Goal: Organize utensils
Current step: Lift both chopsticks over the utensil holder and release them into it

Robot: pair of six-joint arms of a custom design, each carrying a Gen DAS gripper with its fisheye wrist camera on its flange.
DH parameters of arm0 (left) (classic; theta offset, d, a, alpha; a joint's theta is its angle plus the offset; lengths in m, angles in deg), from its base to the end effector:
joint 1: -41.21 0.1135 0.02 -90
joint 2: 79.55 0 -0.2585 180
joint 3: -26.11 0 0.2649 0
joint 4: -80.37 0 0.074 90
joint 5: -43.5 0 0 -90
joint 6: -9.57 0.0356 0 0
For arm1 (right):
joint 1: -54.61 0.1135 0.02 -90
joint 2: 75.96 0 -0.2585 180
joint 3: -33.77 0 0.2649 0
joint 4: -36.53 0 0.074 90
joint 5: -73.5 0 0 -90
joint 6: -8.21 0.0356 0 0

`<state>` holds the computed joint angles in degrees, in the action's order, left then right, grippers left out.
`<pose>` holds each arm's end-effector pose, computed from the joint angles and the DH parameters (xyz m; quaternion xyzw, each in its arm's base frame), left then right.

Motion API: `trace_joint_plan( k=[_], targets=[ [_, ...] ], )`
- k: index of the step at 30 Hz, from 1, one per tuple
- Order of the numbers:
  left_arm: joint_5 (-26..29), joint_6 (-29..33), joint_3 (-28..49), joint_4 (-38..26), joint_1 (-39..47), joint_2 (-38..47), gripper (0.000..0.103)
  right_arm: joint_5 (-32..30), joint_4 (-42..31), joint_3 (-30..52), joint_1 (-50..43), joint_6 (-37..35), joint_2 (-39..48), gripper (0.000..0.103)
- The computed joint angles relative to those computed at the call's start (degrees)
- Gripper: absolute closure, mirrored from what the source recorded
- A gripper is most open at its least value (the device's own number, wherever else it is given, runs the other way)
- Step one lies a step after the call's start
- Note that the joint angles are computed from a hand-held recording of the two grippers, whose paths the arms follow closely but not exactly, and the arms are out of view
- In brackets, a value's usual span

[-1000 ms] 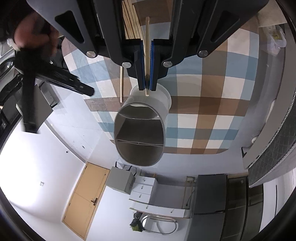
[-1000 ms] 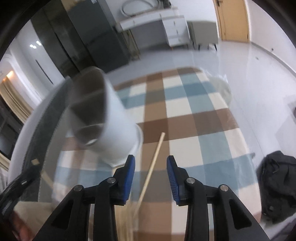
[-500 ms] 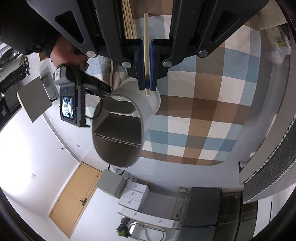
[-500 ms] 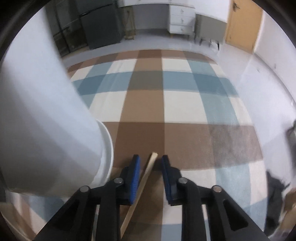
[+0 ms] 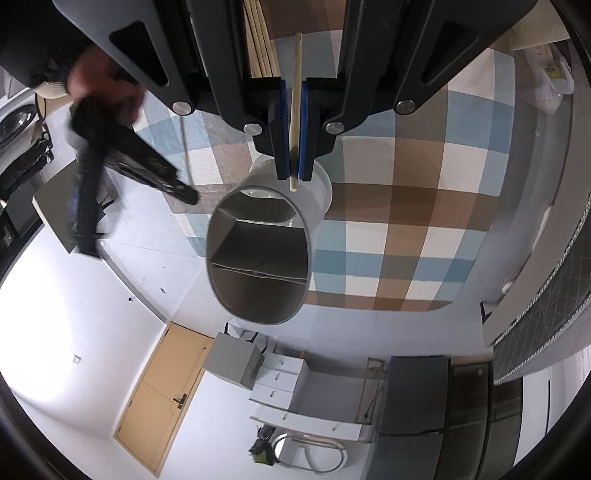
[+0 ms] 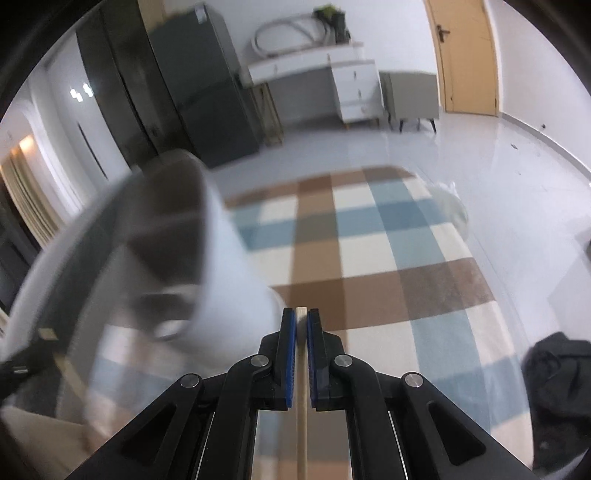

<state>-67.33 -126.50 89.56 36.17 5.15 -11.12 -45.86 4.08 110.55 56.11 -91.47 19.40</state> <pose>0.2168 -0.1422 0.2497 -0.1432 0.9128 -0.0976 0.3699 0.3607 0.0269 0.2048 -0.1730 0.8994 0.2153 0.3389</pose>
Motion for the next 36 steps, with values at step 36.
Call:
trace_joint_plan(
  k=[36],
  targets=[
    [6.63,15.21,31.37,-7.19,13.19,8.63,0.103,-8.37,24.82,15.84,5.68,24.35,-0.38,0.098]
  ],
)
